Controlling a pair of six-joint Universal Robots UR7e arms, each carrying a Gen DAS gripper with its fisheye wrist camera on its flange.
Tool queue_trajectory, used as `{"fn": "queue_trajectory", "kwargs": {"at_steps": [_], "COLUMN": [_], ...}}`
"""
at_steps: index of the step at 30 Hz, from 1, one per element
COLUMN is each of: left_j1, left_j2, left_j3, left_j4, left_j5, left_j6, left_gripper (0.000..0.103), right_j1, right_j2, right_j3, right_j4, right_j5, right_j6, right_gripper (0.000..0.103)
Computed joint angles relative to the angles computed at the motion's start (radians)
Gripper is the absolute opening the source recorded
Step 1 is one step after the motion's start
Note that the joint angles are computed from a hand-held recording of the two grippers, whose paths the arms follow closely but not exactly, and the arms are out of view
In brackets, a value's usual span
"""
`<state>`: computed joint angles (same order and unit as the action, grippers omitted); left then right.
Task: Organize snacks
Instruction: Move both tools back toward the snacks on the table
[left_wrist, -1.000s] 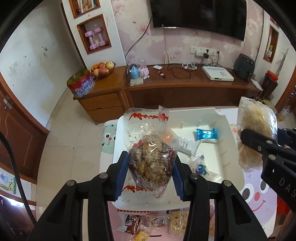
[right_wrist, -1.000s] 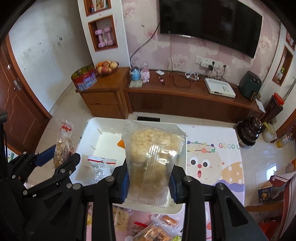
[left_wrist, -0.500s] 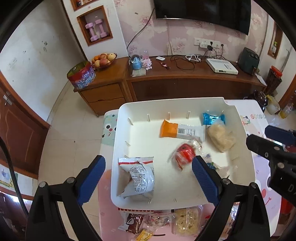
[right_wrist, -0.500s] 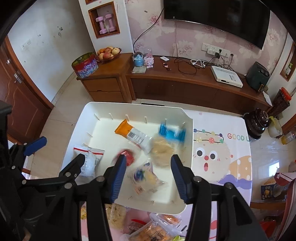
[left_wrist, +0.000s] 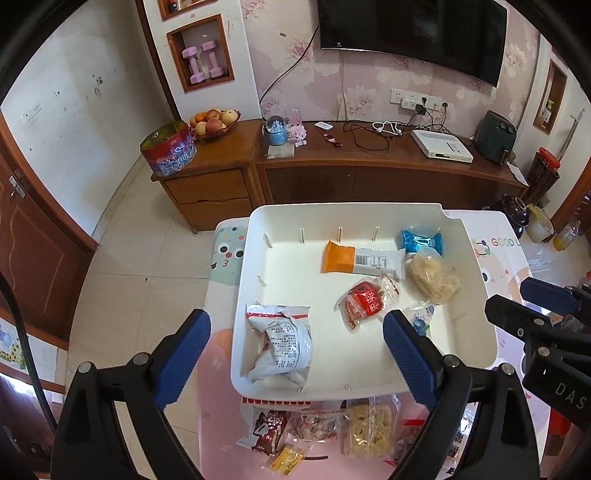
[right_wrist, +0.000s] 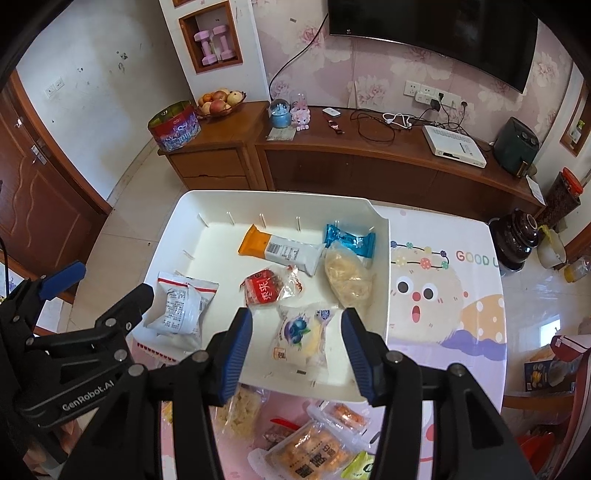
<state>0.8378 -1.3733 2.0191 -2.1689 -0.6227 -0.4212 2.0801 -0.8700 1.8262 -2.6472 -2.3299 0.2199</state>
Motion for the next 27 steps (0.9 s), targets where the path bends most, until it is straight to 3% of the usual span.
{"fn": "queue_trajectory", "kwargs": {"at_steps": [23, 27], "left_j1": [-0.187, -0.213], "left_j2": [-0.240, -0.289], "left_j3": [0.096, 0.114], "left_j4": [0.117, 0.149], "left_j5": [-0.038, -0.045], "left_j6": [-0.043, -0.046], "left_gripper": [0.094, 0.094], "right_j1": [0.123, 0.142], "right_j2": [-0.178, -0.206], "right_j3": [0.173, 0.197], "right_j4": [0.020, 0.038], "right_j5": [-0.031, -0.030], "right_j6": [0.162, 0.216], "right_gripper": [0.051, 0.057]}}
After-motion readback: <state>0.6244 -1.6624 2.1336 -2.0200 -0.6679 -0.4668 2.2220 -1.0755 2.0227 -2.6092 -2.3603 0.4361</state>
